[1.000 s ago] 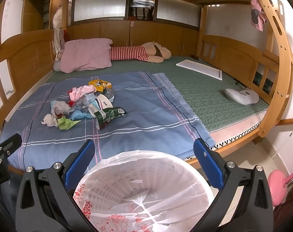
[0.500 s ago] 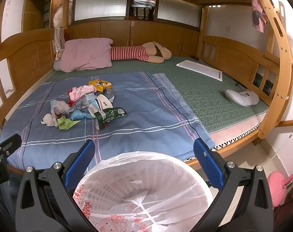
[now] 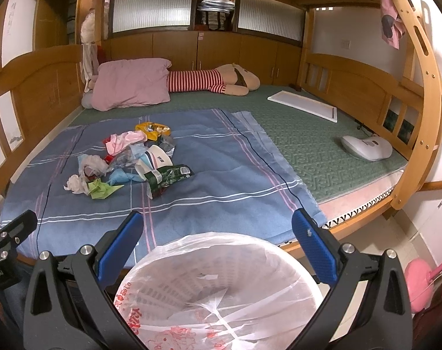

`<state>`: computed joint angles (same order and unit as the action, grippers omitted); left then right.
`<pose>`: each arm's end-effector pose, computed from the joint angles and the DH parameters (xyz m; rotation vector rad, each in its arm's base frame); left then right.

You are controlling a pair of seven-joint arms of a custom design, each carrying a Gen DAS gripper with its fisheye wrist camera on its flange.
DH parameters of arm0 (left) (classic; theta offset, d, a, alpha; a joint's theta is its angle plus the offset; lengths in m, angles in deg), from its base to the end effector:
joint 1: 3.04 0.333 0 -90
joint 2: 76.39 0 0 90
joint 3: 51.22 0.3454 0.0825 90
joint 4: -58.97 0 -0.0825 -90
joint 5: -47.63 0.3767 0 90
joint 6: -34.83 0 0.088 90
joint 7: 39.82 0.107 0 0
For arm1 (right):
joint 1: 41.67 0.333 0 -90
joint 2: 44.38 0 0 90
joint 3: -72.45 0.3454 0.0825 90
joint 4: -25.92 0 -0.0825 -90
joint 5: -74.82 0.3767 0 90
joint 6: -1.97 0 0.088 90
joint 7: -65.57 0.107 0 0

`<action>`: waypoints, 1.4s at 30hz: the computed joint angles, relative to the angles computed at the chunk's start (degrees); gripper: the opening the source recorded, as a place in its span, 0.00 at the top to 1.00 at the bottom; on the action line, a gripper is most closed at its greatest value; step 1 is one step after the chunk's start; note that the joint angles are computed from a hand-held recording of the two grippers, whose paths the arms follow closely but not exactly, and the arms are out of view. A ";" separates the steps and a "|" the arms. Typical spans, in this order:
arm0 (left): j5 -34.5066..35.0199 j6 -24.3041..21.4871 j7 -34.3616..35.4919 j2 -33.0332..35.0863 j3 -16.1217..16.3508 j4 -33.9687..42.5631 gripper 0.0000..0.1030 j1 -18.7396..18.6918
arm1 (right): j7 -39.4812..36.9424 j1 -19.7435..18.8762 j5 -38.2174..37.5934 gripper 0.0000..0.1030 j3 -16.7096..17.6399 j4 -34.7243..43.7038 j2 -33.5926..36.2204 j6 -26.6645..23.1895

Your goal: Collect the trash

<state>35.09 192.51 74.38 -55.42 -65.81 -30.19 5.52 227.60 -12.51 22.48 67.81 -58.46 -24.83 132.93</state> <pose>0.7180 -0.0335 0.5716 -1.4562 1.9850 -0.8970 0.6475 0.2860 0.5748 -1.3964 2.0140 -1.0730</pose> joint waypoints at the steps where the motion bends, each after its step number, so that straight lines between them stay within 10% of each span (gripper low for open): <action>1: 0.48 0.18 -0.32 0.02 0.29 -0.08 0.03 -0.26 | -0.39 -0.08 0.23 0.03 0.06 0.28 0.14 -0.03; 39: 2.90 -4.30 -3.08 1.64 1.25 2.45 0.04 -0.62 | -0.40 0.14 0.90 0.03 -0.61 0.89 0.34 -0.59; 42: 1.68 -5.80 -2.42 2.66 0.73 3.50 0.23 -0.01 | 0.06 -0.75 1.97 0.03 -0.28 -0.07 0.04 1.22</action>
